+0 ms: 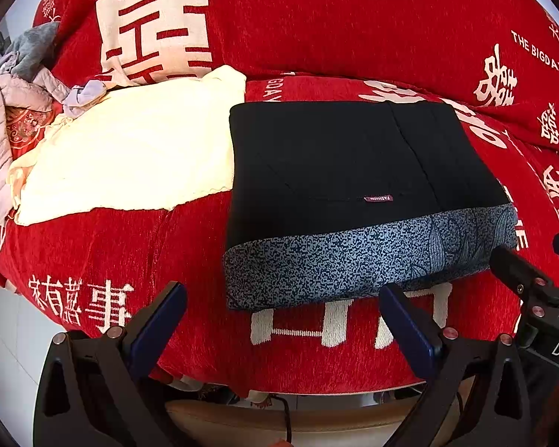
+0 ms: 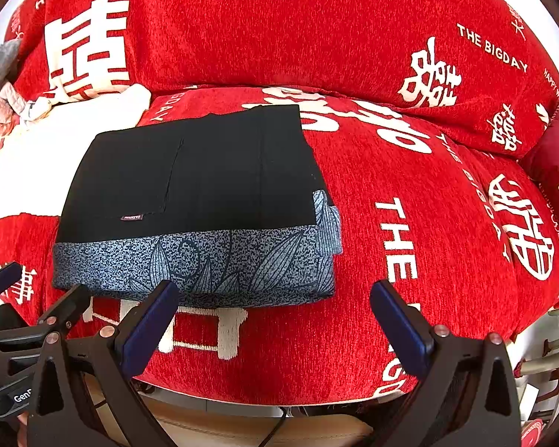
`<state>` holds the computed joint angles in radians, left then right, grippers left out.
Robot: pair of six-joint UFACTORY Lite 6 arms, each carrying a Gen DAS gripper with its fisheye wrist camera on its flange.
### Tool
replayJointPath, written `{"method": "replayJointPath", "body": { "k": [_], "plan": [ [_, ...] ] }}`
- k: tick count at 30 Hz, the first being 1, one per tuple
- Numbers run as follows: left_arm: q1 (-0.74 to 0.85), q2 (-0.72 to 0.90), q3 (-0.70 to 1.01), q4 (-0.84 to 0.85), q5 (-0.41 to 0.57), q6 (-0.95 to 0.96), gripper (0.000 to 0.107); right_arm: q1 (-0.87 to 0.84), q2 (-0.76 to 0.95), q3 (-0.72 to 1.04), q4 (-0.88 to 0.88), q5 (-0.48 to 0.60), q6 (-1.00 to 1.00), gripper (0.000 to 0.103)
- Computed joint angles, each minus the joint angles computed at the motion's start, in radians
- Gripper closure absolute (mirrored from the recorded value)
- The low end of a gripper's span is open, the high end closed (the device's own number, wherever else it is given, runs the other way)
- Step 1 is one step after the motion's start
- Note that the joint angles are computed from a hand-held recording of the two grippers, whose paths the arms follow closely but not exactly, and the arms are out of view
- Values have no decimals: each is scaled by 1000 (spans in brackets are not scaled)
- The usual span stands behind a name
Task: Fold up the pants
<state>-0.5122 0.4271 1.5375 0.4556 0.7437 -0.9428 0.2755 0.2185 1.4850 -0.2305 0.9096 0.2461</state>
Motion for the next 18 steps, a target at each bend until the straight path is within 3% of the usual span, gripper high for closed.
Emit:
{"method": "replayJointPath", "body": {
  "k": [18],
  "plan": [
    [13, -1, -81, -14, -77, 34, 4, -22, -11, -85, 2, -13, -16, 1]
  ]
}}
